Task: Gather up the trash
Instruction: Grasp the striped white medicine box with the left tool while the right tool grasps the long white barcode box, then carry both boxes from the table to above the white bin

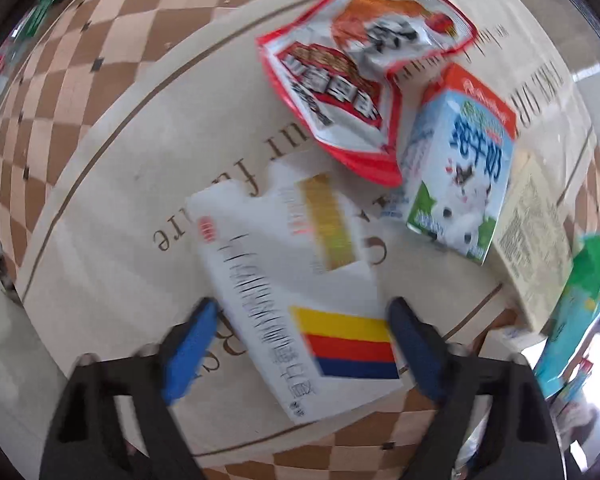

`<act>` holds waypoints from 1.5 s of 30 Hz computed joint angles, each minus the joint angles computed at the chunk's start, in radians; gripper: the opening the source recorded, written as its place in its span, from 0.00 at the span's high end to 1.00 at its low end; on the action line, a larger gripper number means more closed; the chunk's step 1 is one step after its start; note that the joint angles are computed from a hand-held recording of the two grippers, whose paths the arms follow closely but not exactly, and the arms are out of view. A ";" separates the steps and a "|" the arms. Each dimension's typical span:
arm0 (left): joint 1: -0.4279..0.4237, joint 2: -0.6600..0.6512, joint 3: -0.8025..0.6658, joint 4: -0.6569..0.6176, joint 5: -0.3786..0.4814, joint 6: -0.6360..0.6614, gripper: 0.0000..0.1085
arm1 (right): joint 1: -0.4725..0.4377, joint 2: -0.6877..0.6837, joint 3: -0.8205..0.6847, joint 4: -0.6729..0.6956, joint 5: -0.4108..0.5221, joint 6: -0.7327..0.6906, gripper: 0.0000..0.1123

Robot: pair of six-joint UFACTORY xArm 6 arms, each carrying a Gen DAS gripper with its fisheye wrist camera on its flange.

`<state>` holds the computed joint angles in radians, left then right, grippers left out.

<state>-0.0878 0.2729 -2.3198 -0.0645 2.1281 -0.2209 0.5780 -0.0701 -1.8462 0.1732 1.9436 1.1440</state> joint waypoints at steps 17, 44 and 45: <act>0.014 -0.302 0.435 0.083 -0.119 0.374 0.23 | 0.091 0.069 -0.068 0.024 0.048 0.017 0.39; -0.072 -0.509 0.675 0.135 -0.260 0.551 0.32 | 0.247 0.382 -0.504 -0.083 0.175 0.032 0.53; -0.075 -0.515 0.676 0.142 -0.260 0.556 0.32 | 0.258 0.366 -0.481 -0.088 0.161 0.046 0.54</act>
